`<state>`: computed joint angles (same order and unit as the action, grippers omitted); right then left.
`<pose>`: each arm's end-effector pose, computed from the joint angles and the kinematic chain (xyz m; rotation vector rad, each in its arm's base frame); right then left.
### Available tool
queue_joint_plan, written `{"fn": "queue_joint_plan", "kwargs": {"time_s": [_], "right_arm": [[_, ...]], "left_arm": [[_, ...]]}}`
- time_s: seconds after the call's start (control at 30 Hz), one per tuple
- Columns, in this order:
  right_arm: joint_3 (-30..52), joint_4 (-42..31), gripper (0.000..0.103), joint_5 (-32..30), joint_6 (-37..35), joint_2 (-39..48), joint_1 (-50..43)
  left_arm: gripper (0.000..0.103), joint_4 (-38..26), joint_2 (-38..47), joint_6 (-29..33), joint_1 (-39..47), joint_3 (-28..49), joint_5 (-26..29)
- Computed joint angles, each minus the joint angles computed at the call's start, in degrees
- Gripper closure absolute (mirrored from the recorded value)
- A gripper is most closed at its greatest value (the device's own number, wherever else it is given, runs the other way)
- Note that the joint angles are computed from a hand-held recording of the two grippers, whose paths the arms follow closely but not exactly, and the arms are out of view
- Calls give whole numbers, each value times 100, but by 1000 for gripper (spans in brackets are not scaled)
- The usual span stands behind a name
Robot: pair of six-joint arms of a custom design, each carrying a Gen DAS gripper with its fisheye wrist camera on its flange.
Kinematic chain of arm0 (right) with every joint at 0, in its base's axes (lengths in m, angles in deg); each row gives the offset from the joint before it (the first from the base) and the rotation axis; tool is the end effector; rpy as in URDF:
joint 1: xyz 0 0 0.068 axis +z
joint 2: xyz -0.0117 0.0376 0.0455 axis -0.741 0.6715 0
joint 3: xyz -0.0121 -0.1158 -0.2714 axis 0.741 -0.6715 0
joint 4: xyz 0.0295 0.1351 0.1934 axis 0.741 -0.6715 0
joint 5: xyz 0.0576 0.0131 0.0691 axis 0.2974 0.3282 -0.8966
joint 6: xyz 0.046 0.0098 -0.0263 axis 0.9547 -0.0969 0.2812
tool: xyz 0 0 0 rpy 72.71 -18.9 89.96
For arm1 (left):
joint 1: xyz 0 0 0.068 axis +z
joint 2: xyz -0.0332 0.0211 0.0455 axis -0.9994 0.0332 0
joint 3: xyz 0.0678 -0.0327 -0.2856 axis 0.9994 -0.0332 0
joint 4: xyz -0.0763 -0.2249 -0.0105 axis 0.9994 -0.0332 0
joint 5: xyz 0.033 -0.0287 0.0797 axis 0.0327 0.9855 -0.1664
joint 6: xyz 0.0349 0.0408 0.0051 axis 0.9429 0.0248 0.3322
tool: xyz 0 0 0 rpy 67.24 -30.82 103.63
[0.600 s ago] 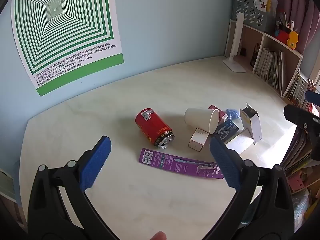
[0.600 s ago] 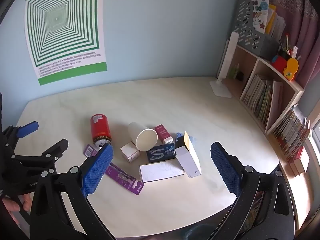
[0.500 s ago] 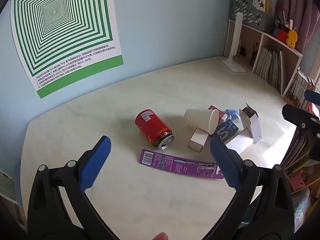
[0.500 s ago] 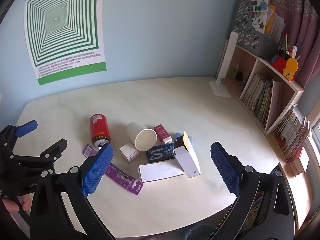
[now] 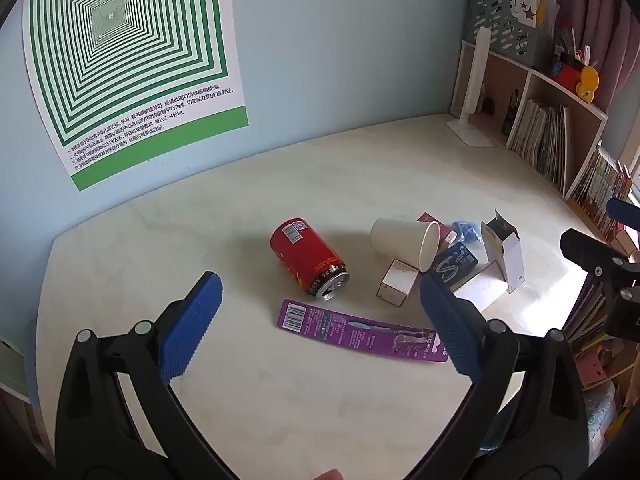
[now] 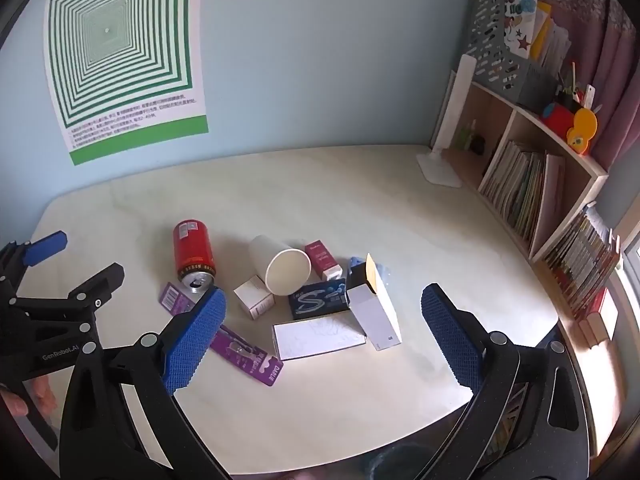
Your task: Collect trash
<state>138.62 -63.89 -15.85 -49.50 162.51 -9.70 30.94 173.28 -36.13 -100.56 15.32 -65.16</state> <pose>0.2212 0.1479 0.4382 0.2144 2.3776 -0.2024 0.2910 -0.0677 0.4162 0.4438 2.3435 -0.1528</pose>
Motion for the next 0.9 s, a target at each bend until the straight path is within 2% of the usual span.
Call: {"fn": "queue_joint_plan", "kwargs": {"time_s": [0.47, 0.9], "right_arm": [[-693, 489, 6, -486, -48, -183, -463], [-771, 656, 6, -734, -157, -44, -712]], "left_arm": [[7, 53, 398, -41, 36, 87, 95], [7, 1, 771, 4, 6, 358, 47]]}}
